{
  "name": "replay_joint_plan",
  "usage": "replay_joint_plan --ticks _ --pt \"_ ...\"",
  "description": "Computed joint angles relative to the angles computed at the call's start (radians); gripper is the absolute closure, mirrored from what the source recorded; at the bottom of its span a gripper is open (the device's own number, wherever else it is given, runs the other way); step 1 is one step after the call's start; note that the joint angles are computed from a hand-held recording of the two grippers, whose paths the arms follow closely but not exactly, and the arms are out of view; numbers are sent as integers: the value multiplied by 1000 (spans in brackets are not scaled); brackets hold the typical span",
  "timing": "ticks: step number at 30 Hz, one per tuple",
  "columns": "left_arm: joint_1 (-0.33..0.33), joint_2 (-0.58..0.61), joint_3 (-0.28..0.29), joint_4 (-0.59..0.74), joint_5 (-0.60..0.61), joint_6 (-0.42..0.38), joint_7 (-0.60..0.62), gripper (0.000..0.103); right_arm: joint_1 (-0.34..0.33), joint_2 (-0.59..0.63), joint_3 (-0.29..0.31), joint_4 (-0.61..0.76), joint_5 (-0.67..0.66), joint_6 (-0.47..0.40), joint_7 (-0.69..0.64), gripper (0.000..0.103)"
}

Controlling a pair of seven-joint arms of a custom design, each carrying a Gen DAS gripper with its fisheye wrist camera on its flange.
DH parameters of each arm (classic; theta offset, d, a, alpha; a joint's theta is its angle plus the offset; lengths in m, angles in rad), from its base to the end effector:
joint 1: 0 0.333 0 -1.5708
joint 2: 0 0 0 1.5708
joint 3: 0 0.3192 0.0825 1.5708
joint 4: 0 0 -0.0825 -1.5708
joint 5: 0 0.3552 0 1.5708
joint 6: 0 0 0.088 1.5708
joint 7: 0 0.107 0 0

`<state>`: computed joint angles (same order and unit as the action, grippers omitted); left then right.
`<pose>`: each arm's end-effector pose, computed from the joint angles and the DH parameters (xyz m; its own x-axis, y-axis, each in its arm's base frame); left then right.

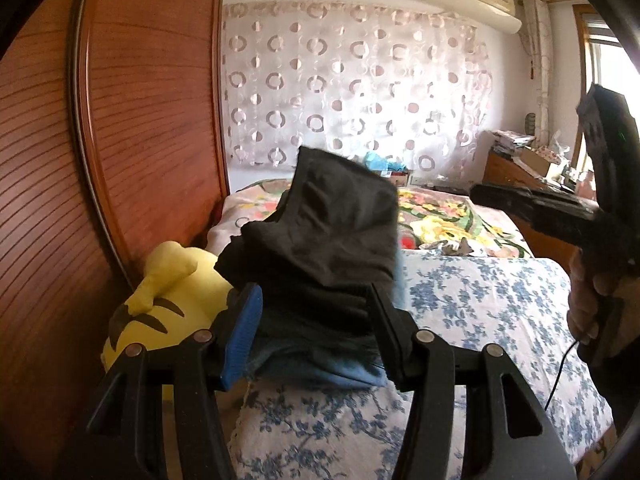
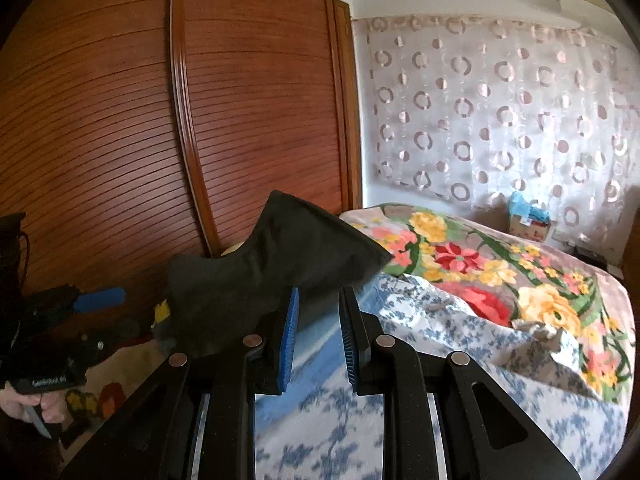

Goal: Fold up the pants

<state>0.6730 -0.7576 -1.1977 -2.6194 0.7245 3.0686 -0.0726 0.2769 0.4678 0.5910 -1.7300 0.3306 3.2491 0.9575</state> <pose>0.3386 -0.2782 0.3978 0.2086 -0.9774 0.0357 -0.4869 -0.1354 -0.8629 0.5176 0.4419 0.4926 0.7893 -0.6137 0.0172 -0.2539 -0.3519 -0.9009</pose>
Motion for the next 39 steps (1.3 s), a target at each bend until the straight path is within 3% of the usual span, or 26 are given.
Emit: replay_joint_plan --ticks 2,5,10,13,20,23,30,34,37,39 --pt "-29 -10 11 -2 -3 2 -4 45 -55 -53 52 -91 15 43 6 82" --pt "-59 -18 15 0 -3 14 -1 43 -87 -143 75 -221 18 110 64 77" --pt "-97 -22 7 19 -7 16 11 28 -186 -291 158 -426 -19 212 199 71" --pt "-114 -29 -3 32 -12 22 21 23 -192 -370 152 -516 -39 251 292 68" --pt "-146 -30 -42 69 -38 15 50 18 -83 -572 89 -734 77 334 369 58" --pt "-167 -30 -52 83 -50 1 55 18 -41 -649 88 -809 170 351 356 55" --pt "-229 -30 -71 119 -76 -81 45 18 3 -797 187 -909 479 387 265 42" --pt "-272 -28 -74 133 -80 -133 20 18 -31 -877 321 -917 732 392 164 39" --pt "-294 -38 -72 139 -72 -141 -1 18 -82 -948 439 -886 983 384 25 37" --pt "-299 -35 -76 146 -67 -155 -7 18 -84 -964 484 -846 1153 406 -101 36"
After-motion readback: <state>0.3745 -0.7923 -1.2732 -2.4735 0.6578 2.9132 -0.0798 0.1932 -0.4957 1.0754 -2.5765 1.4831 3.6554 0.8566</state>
